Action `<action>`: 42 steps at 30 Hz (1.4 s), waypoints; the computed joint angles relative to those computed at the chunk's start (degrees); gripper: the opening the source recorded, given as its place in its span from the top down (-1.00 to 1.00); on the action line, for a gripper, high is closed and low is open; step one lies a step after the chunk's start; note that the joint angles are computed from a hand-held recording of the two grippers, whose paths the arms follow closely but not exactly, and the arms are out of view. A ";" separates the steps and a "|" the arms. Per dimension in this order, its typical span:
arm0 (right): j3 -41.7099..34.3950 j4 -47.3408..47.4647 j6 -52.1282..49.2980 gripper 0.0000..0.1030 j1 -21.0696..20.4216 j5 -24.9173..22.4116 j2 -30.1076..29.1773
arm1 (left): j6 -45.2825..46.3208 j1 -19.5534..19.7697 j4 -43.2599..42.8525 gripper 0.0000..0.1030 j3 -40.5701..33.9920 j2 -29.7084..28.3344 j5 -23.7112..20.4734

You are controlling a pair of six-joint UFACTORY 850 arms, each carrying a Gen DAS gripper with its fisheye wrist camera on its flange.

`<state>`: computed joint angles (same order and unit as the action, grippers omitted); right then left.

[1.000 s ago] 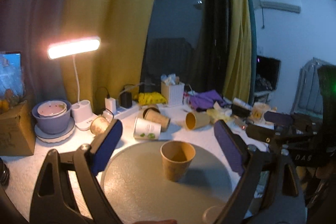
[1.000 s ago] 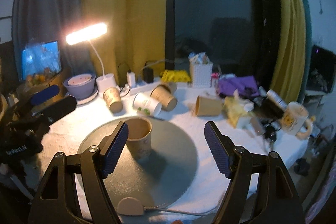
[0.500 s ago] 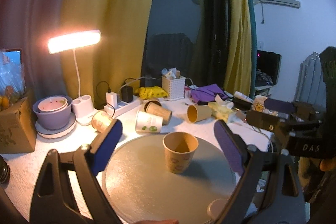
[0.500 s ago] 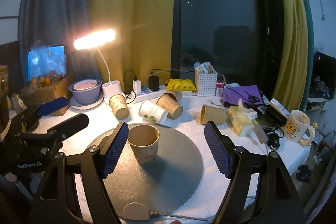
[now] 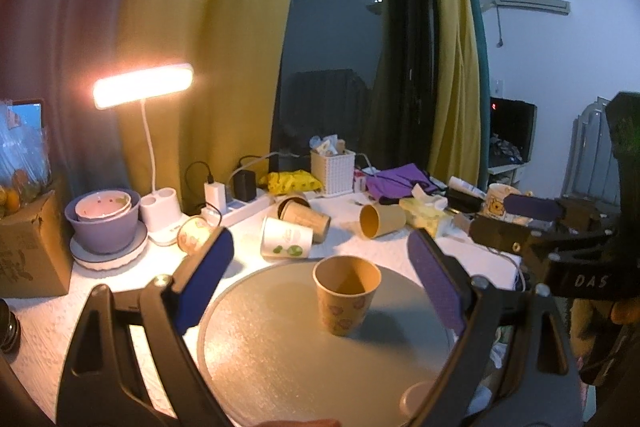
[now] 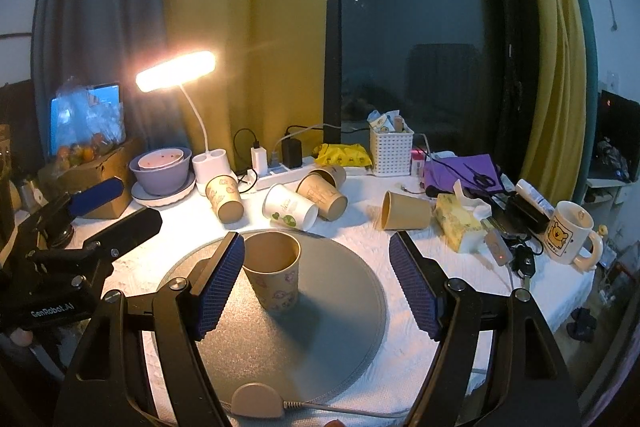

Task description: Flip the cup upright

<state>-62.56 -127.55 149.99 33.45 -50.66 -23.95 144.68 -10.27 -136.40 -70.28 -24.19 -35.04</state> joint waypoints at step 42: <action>0.02 -0.10 0.15 -0.51 0.05 0.09 0.03 | 1.39 0.44 -0.58 -0.75 1.61 1.60 -2.19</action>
